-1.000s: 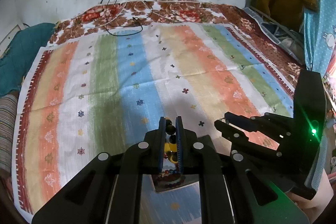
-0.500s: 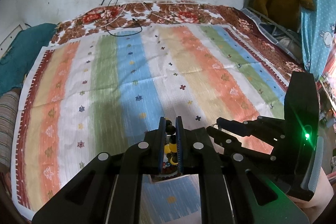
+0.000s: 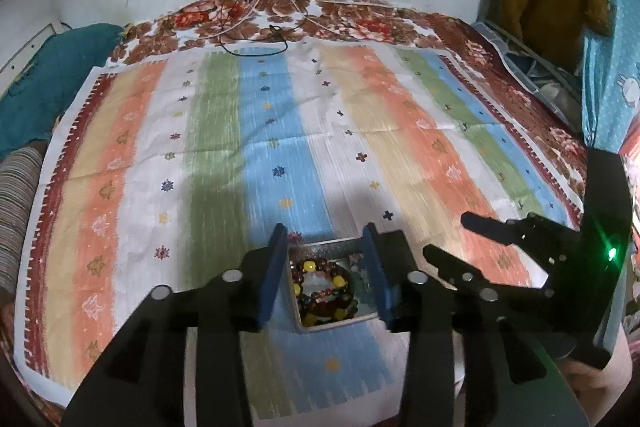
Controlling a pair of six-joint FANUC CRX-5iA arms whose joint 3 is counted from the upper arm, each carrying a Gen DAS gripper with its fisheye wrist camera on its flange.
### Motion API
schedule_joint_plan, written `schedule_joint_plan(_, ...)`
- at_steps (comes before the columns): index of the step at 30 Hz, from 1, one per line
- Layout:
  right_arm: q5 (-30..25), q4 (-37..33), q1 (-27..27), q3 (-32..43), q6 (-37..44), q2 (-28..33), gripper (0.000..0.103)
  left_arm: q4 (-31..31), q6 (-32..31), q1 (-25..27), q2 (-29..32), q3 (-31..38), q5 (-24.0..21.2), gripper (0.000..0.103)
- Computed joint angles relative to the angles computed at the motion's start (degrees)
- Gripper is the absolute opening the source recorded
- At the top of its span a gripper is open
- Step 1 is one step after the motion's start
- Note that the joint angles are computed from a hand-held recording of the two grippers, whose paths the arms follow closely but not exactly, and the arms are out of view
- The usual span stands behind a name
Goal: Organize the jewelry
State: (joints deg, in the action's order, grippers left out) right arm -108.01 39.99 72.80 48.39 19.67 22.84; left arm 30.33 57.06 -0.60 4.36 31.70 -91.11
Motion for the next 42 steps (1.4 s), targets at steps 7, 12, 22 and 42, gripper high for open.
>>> schedule_joint_plan(7,0.2,1.8,2.7,-3.2,-2.6,-2.2,0.067,0.0,-4.3,0.8,-3.9,-4.7,1.8,0.070)
schedule_joint_plan(12,1.2,2.9,4.2,-7.2,-6.4,-4.9,0.075,0.8,-6.9,1.7,-6.3,-7.7,3.6,0.086)
schedule_joint_plan(22,2.2,4.1,6.9,-10.9,-8.8,-7.2,0.090,1.0,-8.3,3.3,-10.5,-12.7,5.0,0.097)
schedule_joint_plan(42,4.7,8.4,11.4,-16.5,-16.2,-10.6,0.096,0.8,-9.2,5.7,-19.5,-21.4,9.5,0.097)
